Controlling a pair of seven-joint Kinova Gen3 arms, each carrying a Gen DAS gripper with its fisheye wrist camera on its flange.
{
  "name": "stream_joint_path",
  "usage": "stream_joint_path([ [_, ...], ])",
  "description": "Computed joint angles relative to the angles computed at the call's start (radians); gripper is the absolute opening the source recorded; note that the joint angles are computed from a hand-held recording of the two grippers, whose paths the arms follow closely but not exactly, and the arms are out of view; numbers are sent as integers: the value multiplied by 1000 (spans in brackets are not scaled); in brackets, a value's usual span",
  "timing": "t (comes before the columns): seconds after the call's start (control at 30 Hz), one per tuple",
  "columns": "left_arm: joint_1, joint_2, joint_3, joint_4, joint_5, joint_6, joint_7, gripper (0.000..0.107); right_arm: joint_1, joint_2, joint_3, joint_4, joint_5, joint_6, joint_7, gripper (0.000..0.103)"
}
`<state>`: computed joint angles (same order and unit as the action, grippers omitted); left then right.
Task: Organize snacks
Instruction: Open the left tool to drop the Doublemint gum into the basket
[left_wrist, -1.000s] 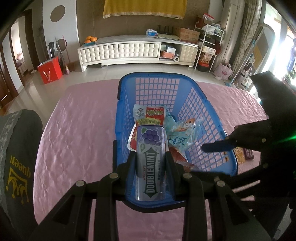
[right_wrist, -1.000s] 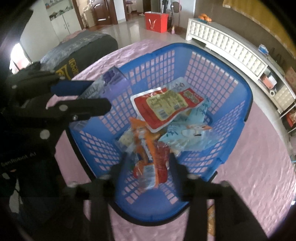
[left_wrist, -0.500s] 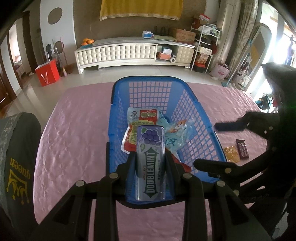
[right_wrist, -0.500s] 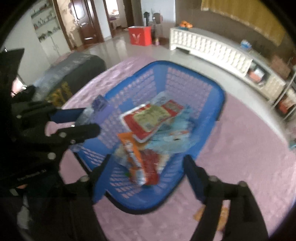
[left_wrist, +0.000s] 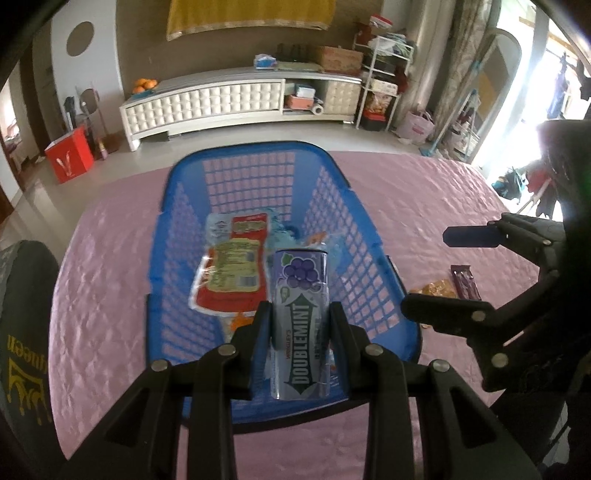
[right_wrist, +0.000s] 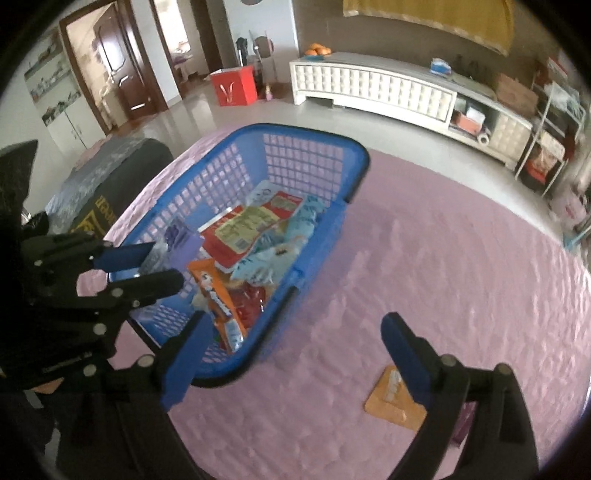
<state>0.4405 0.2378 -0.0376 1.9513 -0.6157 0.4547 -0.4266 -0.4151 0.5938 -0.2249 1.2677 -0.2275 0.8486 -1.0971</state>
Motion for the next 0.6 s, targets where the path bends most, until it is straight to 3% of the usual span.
stream_joint_path([
  [0.23,-32,61,21,-29,92,-68,-127,28,41,-3,-5,30,-25,-25,-13,95],
  [0.47,-9,79,-23,-25,175,-105,-213,29,25,-13,11,41,-4,-42,-25,95],
  [0.57,15,72,-44,-23,176,-96,-217,33,26,-13,7,43,-3,-42,-28,95],
  [0.6,24,69,-52,-24,172,-90,-213,39,28,-14,5,45,-5,-42,-27,95],
])
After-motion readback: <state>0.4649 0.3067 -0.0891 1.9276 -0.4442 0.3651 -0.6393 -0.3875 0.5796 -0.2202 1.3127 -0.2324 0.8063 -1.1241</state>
